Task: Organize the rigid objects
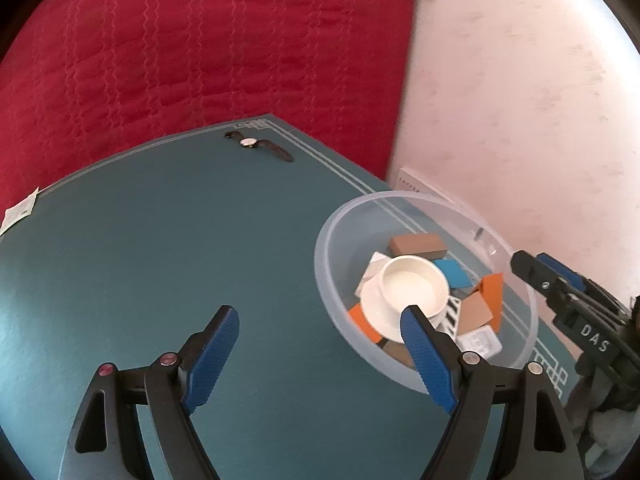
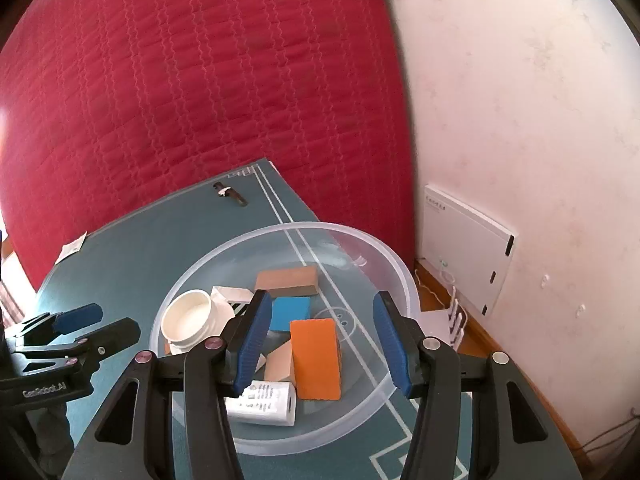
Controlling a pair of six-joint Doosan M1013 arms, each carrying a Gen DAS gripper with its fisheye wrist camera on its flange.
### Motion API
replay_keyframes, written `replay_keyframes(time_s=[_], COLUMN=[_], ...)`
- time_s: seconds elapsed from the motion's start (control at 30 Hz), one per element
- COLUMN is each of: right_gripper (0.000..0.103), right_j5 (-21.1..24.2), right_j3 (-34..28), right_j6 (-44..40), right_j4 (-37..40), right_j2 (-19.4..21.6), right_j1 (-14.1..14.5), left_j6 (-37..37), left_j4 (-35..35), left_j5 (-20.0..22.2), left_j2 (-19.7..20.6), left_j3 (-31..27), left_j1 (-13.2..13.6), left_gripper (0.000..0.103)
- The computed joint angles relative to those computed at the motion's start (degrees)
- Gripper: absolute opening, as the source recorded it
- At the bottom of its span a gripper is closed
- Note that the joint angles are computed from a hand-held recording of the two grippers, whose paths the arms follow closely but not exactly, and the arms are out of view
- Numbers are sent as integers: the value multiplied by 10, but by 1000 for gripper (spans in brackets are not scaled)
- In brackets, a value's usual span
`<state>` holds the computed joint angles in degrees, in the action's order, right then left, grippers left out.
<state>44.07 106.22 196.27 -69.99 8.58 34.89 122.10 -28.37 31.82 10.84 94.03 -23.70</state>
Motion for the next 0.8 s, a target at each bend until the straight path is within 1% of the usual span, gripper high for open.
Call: replay_keyframes(time_s=[0.07,0.2,0.3,0.8], right_gripper=[54,54,54,54], right_j5=[-1,-2,-4,-7], right_j3=[0,-1,1,2], right_j6=[-2,-1,7,25], right_j4=[0,-1,-6,-21], right_j2=[0,0,-1,2], right_j1=[0,1,2,1], left_j6=[-11,-53,-72,-111], left_j4=[14,78,105,167], left_j5=[0,-12,-13,-14], left_j2=[2,8,14,38], left_j3=[-1,-3,-7,-41], left_j1=[-3,-17,-26,-60], left_gripper=[86,86,86,86])
